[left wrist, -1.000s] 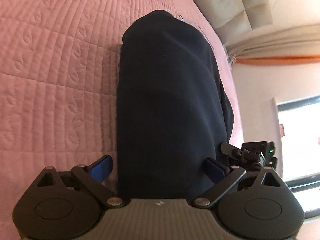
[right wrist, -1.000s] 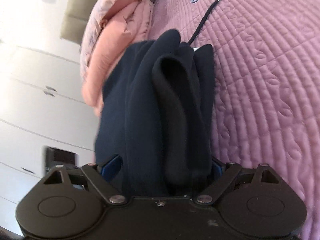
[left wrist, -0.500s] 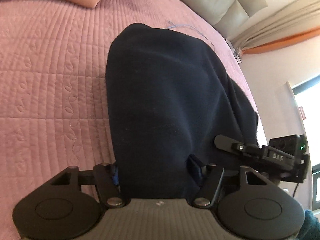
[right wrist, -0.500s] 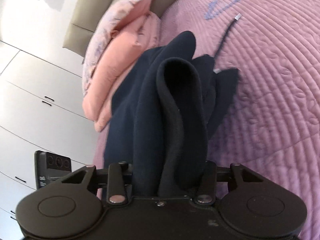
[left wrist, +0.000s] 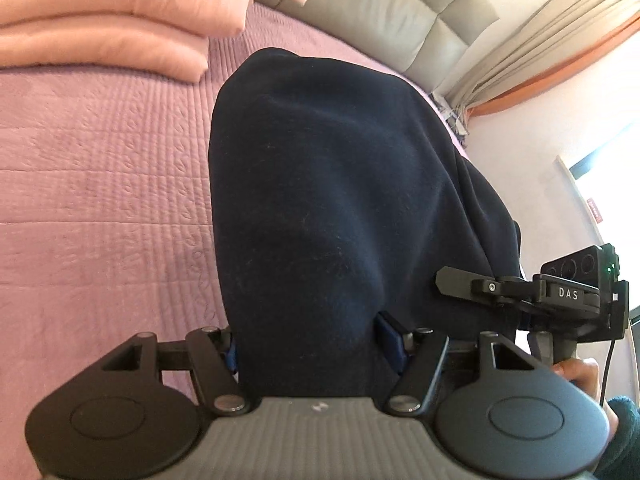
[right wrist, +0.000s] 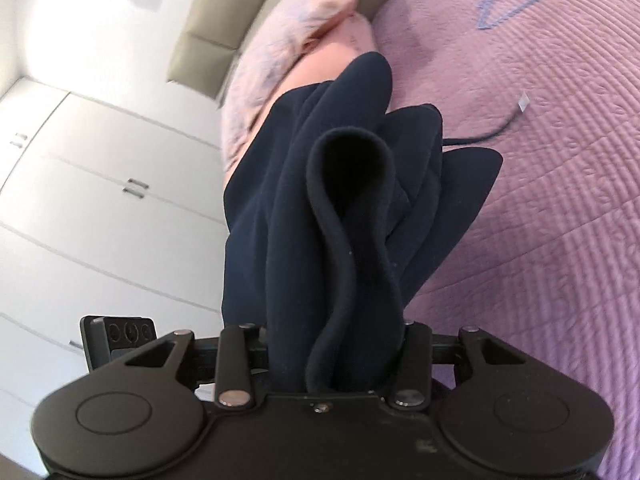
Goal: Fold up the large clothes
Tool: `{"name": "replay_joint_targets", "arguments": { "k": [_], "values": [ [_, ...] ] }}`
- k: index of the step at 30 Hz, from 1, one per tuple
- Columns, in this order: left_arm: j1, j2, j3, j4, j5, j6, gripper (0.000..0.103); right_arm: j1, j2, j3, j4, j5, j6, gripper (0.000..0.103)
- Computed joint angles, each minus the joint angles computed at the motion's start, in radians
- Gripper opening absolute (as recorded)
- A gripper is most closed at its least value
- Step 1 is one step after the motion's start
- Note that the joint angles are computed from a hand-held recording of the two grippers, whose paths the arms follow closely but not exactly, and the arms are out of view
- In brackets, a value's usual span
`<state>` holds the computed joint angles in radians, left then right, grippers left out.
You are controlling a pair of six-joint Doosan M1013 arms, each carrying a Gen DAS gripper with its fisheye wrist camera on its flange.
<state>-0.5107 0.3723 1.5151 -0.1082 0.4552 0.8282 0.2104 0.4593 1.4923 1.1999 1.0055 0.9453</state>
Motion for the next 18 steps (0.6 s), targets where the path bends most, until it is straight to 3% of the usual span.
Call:
{"name": "replay_joint_targets", "arguments": {
  "k": [9, 18],
  "values": [
    [-0.073, -0.122, 0.105, 0.264, 0.0, -0.28, 0.069, 0.04, -0.092, 0.068, -0.01, 0.01, -0.032, 0.052],
    [-0.095, -0.152, 0.17, 0.25, -0.021, -0.308, 0.07, 0.048, -0.118, 0.135, -0.001, 0.008, -0.026, 0.052]
  ]
}}
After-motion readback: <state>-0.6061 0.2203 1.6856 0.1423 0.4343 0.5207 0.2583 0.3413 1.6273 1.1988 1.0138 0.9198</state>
